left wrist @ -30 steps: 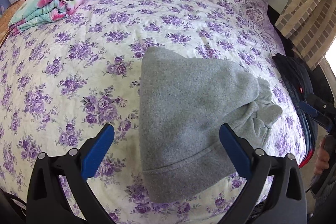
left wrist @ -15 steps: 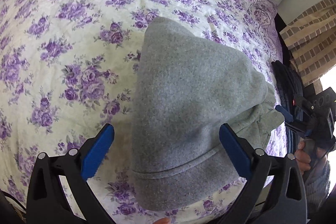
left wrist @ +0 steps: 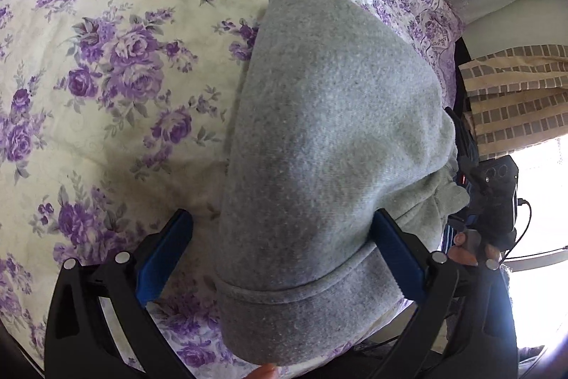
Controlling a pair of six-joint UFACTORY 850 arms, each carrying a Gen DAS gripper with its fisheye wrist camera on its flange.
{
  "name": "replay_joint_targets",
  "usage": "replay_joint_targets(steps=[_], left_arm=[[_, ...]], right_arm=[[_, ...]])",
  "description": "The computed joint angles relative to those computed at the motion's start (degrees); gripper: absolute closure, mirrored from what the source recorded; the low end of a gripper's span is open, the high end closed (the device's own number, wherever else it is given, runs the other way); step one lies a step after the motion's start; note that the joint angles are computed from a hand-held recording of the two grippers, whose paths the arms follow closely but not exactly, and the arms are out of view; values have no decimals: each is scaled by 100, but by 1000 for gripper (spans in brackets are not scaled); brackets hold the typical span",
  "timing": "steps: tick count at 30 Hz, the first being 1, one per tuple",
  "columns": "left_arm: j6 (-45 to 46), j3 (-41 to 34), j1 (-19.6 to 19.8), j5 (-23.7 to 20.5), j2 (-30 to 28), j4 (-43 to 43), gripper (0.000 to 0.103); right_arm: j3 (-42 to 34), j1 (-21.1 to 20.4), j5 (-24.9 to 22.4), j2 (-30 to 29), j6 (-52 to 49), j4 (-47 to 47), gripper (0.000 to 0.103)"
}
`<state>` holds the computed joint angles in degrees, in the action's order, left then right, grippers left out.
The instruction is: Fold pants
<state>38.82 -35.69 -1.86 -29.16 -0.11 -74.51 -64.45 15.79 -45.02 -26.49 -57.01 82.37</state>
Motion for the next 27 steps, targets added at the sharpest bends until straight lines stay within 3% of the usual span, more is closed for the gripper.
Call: replay_joint_targets(steps=[4,10,15,19,24,27], left_arm=[[238,-14,5,-15,-75,-205,4],[1354,236,54,-37,4,-1316,4],[955,167,-8,33,9,-1031,5],[1245,162,-95,51,72,-1324,32],[1220,173,-161,251,192,-1282,43],[825,125,-373,669,442,-623,54]], right_arm=[[-165,21,-175,-249,21,-59,13],[-237,47,-409,-457,-368,290,14],[-274,37,-679,-569,-403,465,32],[-127,56,-553,-428,-481,541,40],[-27,157,-179,-199,-541,371,50],[52,255,117,50,-652,151,53]])
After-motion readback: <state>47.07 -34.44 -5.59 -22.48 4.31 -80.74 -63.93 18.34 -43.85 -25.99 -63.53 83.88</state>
